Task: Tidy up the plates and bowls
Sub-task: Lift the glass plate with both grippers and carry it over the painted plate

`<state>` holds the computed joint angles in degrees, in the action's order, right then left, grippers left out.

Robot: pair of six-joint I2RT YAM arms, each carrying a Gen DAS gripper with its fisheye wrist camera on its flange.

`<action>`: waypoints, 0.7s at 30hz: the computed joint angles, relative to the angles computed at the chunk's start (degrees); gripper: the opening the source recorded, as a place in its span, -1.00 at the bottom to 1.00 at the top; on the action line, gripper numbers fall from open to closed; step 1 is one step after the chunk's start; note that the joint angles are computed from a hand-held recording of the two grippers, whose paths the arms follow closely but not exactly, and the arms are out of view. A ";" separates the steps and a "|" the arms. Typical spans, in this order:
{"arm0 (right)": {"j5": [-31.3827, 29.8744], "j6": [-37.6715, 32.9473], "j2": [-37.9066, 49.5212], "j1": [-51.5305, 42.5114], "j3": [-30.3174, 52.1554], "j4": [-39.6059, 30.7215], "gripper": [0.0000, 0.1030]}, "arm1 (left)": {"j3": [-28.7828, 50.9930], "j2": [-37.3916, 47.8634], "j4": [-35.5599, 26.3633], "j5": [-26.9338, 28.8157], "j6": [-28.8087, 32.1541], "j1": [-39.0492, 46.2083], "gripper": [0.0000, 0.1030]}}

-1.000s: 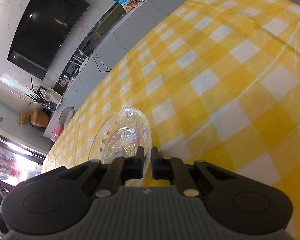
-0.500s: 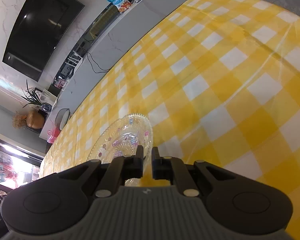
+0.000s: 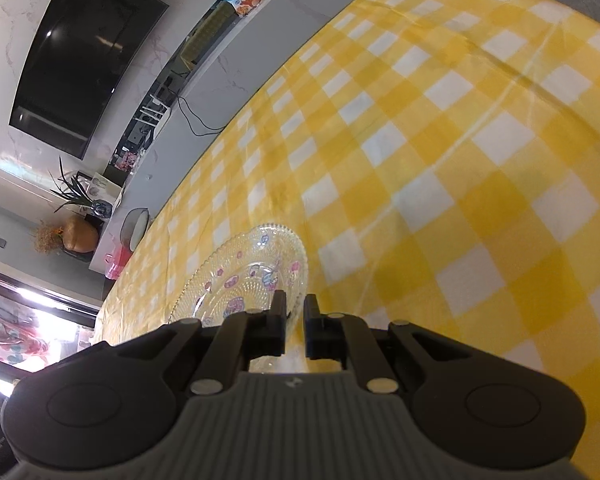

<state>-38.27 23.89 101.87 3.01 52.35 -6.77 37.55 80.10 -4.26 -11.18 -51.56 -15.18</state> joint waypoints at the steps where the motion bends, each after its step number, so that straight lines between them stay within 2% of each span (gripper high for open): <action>1: 0.13 -0.38 -0.70 -0.14 -0.44 -0.39 -0.89 | -0.57 -0.69 -0.14 -0.11 -0.38 -0.32 -0.85; 12: -0.34 -5.01 -7.82 -1.88 -5.60 -6.18 -0.88 | -7.06 -10.11 -2.93 -1.12 -5.04 -4.04 -0.85; 21: -1.77 -9.63 -13.90 -4.97 -10.28 -11.58 -0.86 | -11.12 -19.13 -7.88 -3.20 -7.84 -9.43 -0.85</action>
